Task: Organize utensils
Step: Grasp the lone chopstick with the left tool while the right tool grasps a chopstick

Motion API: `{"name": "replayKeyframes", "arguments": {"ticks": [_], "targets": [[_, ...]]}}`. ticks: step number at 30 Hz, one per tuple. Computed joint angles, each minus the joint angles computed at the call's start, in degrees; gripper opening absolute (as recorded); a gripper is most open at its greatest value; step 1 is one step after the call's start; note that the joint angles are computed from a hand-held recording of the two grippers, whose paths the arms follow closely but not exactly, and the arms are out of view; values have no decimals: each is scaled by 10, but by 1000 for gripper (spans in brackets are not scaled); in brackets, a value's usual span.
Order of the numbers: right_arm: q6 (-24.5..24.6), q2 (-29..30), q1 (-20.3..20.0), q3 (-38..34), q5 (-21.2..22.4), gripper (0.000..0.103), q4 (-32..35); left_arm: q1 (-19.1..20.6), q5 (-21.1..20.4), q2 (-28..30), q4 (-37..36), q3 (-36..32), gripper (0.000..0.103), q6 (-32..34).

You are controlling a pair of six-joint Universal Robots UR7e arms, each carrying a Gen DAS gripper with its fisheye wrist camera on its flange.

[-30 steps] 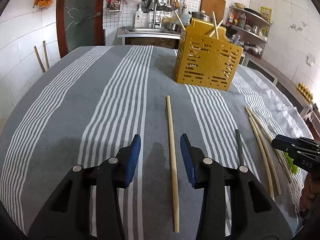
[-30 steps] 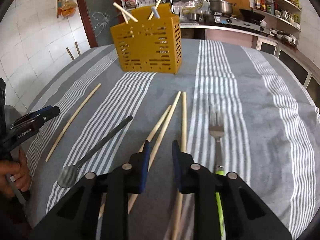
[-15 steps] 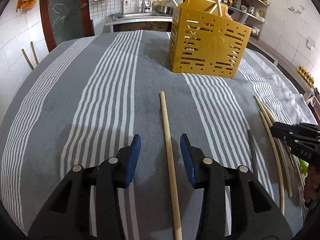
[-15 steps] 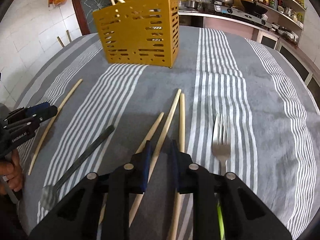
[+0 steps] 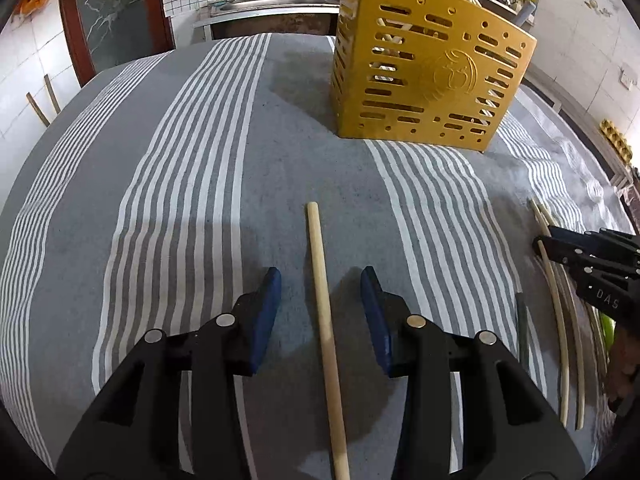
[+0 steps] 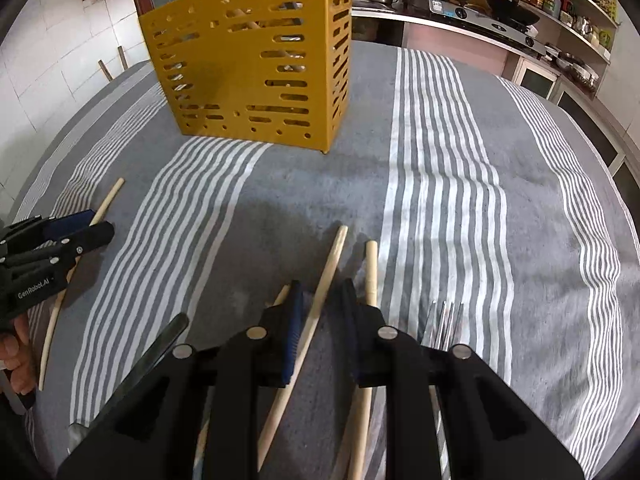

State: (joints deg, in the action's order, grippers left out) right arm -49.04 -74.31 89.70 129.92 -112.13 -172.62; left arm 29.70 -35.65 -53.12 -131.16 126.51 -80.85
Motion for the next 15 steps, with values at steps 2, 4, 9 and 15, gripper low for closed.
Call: {"name": "replayKeyframes", "arguments": {"ticks": [2, 4, 9, 15], "targets": [[4, 5, 5, -1, -9, 18, -6, 4, 2, 3, 14, -8, 29, 5], [1, 10, 8, -1, -12, 15, -15, 8, -1, -1, 6, -8, 6, 14], [17, 5, 5, -8, 7, 6, 11, 11, -2, -7, -22, -1, 4, 18], [28, -41, -7, -4, 73, 6, 50, -10, 15, -25, -41, 15, 4, 2]]}}
